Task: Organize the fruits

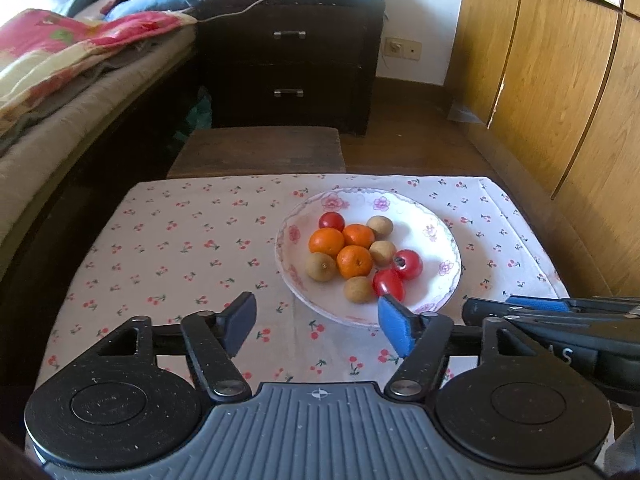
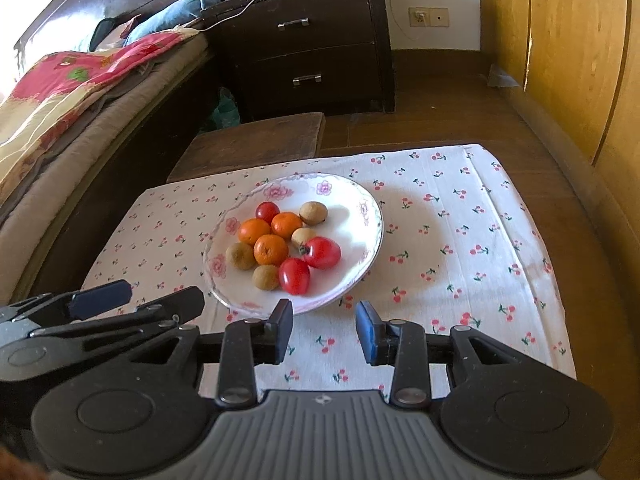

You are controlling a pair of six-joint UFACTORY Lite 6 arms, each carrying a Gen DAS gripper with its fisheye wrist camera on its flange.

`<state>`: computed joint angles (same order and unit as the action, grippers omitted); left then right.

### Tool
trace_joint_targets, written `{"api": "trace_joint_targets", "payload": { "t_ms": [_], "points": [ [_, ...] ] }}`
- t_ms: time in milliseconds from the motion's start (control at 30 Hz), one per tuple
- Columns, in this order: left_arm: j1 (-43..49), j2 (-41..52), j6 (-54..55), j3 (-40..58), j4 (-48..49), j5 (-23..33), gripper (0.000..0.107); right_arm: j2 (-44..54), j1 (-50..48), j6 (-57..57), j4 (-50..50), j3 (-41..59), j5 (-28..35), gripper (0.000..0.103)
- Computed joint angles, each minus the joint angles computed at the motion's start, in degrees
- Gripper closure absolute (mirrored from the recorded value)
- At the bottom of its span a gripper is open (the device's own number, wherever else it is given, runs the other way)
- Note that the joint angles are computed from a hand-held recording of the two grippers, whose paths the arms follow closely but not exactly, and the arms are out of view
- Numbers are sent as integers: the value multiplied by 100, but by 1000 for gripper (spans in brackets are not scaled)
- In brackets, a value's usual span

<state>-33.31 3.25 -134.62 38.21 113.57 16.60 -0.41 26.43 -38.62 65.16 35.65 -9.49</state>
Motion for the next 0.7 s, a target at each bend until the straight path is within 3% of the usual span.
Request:
{"api": "trace_joint_targets", "payload": {
  "t_ms": [300,700],
  "points": [
    [-296,-520,364,-556,-593,347,23,-797,364,-714,1033,-611,-200,63],
    [-1120,-1381,980,-1317,-1766,1304,14,-2032,1103,-1759,2700,-1512,-698,63]
  ]
}}
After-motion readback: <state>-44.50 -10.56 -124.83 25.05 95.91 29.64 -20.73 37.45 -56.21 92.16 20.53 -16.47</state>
